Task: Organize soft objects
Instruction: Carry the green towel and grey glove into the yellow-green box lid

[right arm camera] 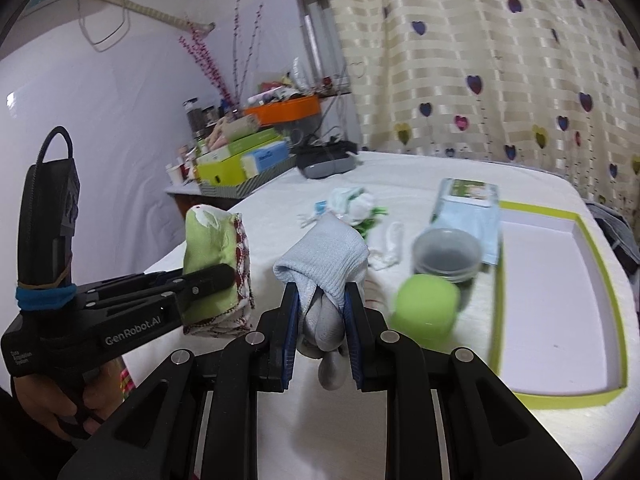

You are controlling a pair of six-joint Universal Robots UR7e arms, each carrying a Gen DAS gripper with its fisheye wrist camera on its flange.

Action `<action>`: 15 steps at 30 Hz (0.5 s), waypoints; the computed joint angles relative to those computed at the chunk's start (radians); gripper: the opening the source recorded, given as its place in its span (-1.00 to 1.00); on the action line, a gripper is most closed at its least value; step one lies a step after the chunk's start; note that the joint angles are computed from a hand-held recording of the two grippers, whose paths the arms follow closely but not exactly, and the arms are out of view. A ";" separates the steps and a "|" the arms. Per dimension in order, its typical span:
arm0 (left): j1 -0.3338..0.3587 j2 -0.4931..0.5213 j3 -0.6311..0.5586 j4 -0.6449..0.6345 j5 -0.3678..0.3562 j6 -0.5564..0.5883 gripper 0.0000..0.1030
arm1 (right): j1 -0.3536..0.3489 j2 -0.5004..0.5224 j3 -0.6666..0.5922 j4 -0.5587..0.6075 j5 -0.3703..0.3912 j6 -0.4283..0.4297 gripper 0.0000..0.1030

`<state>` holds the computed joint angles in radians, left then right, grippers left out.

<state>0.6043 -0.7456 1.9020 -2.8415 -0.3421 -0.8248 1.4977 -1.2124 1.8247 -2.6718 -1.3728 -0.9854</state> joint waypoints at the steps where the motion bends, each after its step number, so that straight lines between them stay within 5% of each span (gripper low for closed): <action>1: 0.000 0.015 -0.017 -0.031 -0.007 0.044 -0.65 | -0.005 -0.002 -0.004 -0.006 0.000 0.008 -0.56; 15: 0.015 0.207 -0.309 -0.171 -0.143 0.430 -0.65 | -0.076 -0.014 -0.105 -0.052 -0.013 0.108 -0.56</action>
<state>0.6193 -0.5383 1.5926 -3.0122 -0.4853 -0.3944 1.4221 -1.2265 1.7196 -2.7240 -1.3861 -0.8772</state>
